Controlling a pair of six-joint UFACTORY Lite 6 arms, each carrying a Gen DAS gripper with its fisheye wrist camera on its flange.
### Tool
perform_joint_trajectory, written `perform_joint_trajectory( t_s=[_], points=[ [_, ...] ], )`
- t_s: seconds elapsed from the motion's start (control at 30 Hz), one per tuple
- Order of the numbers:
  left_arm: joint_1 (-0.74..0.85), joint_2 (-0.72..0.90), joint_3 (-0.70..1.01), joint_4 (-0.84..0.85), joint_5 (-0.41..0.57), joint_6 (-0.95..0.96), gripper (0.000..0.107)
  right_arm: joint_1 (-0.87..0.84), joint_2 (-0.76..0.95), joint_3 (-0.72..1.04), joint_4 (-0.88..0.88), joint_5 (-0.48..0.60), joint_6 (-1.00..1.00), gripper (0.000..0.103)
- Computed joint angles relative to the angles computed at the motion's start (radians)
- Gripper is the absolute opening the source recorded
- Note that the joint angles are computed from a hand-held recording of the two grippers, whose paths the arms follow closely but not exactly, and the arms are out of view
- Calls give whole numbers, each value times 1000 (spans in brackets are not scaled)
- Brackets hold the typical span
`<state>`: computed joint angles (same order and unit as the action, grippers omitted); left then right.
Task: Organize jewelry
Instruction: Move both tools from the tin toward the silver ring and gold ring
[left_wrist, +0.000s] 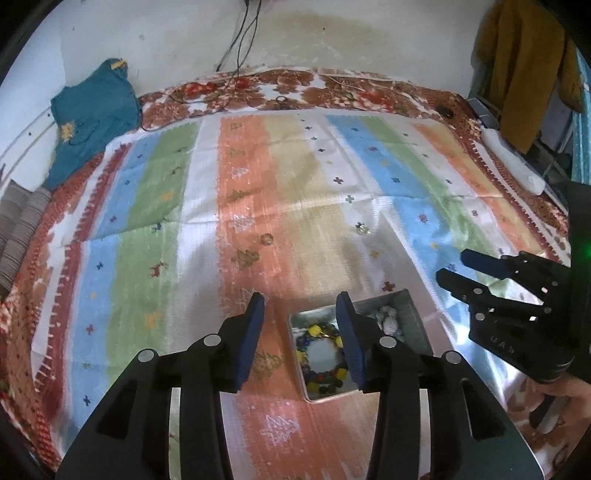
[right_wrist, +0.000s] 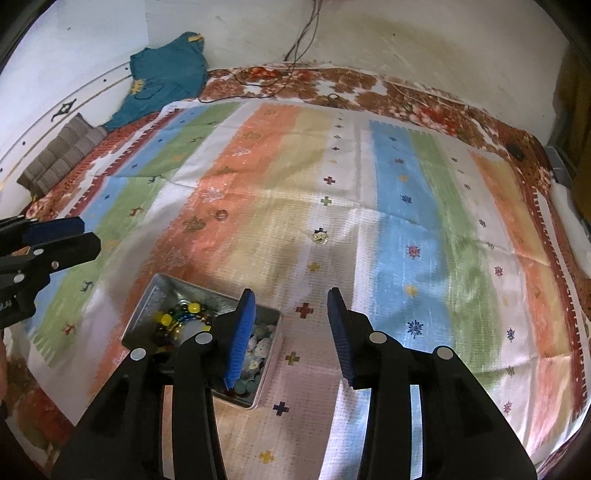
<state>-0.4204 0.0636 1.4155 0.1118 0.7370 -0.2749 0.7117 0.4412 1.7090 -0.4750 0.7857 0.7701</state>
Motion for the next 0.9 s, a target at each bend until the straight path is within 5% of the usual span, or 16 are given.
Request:
perform_joint_trajectory(
  t_s=[0.9],
  points=[
    [61,309,232,68,32,-33,64,-89,244,300,94,72,-143,64]
  ],
)
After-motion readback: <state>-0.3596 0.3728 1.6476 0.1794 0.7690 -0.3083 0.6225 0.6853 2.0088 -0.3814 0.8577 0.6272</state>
